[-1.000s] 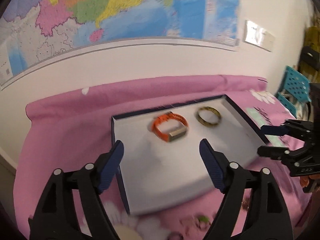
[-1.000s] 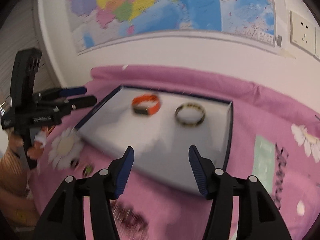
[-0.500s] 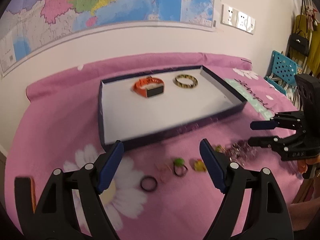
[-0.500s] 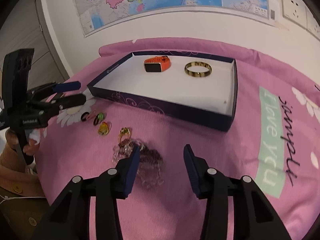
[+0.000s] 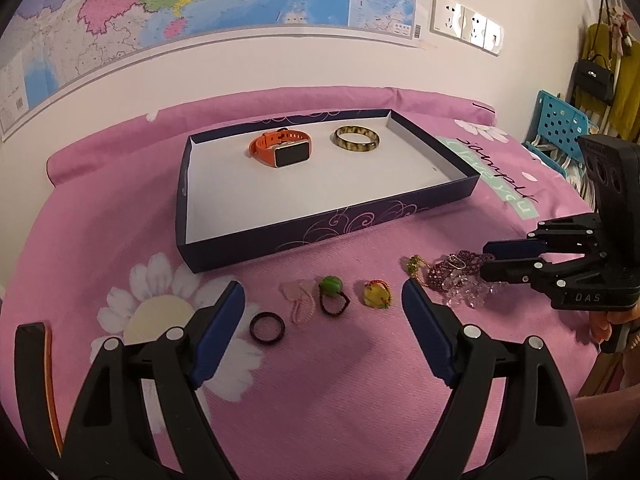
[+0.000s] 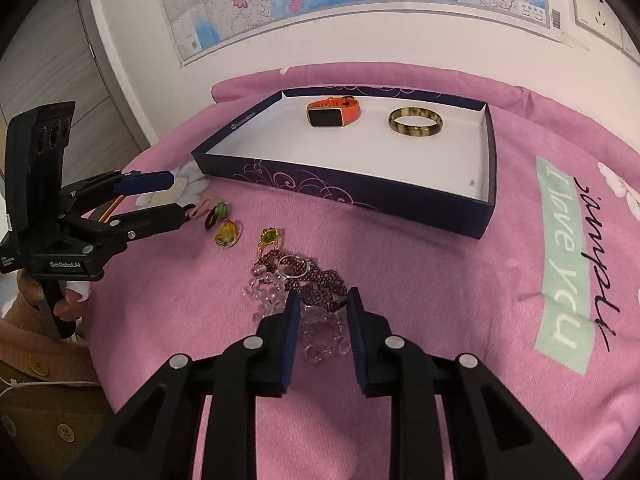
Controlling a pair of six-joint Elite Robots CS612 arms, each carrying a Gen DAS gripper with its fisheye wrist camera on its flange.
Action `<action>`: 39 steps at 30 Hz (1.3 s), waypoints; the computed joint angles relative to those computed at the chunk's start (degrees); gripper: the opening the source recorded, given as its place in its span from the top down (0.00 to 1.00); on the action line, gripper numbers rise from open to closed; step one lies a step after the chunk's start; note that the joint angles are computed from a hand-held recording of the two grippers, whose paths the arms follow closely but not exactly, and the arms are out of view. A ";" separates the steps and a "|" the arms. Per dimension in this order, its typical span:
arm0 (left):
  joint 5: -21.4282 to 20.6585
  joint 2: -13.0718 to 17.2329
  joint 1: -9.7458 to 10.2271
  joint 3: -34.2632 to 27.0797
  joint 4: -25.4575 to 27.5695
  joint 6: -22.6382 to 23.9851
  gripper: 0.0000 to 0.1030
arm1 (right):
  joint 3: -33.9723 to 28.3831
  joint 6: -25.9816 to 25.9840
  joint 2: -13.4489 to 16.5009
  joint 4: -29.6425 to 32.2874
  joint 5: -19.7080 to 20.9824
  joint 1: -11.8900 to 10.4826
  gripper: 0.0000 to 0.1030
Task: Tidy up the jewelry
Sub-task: 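Move the right gripper to the clear crystal bracelet and grasp it, then lift the crystal bracelet with the right gripper while the left gripper approaches the pink ring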
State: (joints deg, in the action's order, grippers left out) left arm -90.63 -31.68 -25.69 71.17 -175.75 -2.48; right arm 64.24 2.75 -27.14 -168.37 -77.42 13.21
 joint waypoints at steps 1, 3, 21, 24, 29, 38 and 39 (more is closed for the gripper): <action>-0.19 0.04 0.04 -0.05 0.06 -0.23 0.21 | 0.16 0.04 -0.06 -0.17 -0.16 0.01 0.79; -0.40 0.07 0.04 -0.05 0.20 -0.40 0.21 | 0.59 0.66 -0.21 -0.70 -0.08 -0.04 0.80; -1.78 0.20 -0.09 0.41 0.91 -0.20 0.21 | 4.07 3.30 -1.98 -4.28 0.84 -0.31 0.83; -2.00 0.24 -0.12 0.45 0.99 0.01 0.21 | 3.63 1.05 -1.92 -3.81 1.38 0.13 0.78; -2.19 0.21 -0.12 0.54 1.05 -0.03 0.21 | 1.45 -4.37 -1.07 -1.35 -2.38 1.80 0.59; -3.06 0.17 0.09 0.68 1.10 -0.18 0.21 | -0.33 -6.36 -0.10 1.72 -5.24 2.50 0.83; -3.29 0.21 0.12 0.62 1.16 -0.10 0.21 | 0.10 -5.65 -0.26 0.98 -4.24 2.26 0.84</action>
